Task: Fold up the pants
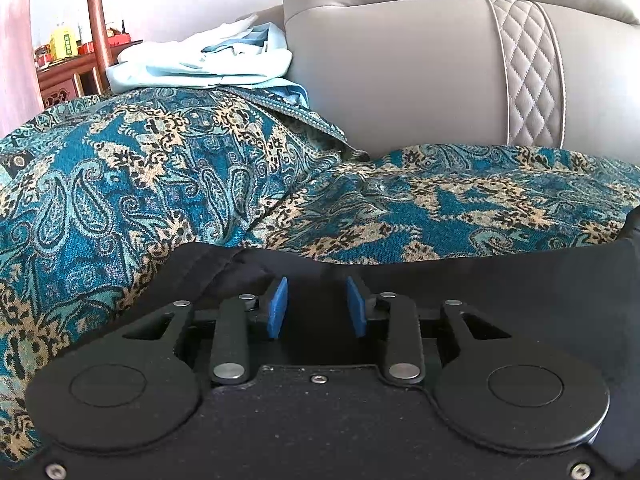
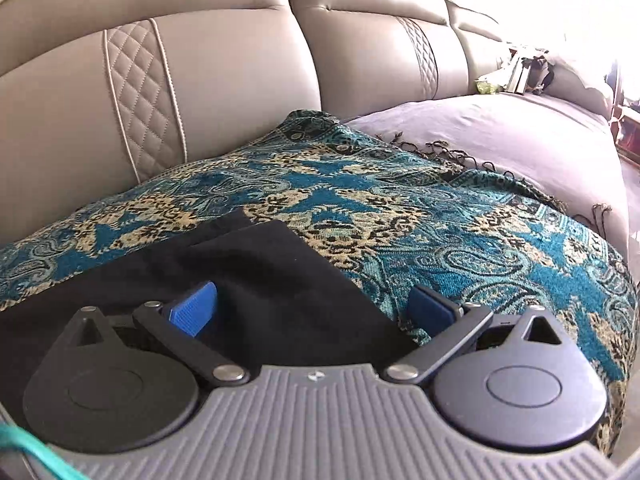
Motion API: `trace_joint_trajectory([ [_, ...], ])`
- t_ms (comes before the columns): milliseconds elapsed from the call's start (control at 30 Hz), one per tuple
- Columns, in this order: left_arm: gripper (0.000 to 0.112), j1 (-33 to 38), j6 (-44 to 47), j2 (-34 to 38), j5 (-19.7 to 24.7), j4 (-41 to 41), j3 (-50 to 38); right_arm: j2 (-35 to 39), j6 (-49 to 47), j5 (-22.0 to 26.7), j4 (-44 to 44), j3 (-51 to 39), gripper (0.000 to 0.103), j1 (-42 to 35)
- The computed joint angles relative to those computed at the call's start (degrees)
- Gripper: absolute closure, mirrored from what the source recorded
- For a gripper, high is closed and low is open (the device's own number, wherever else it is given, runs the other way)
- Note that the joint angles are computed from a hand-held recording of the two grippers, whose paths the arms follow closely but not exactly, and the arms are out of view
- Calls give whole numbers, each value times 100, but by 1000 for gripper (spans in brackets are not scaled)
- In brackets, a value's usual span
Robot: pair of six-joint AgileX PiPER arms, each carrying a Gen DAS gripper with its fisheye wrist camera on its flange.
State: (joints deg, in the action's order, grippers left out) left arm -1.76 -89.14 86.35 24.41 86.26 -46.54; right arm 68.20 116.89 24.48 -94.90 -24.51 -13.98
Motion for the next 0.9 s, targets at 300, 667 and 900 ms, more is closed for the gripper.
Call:
trace_joint_trajectory([
  [300,79,15,-56,2,-17,72,19,60,15,468,325,-46,0,375],
  [667,43,-610,781,-262,879,-854,-215,-439,-1039,1754,2273,-240,0,1689],
  [900,31,-1756,264,-2119,811,-1363,1069,-746,-308,3493,1498,-368,0,5682],
])
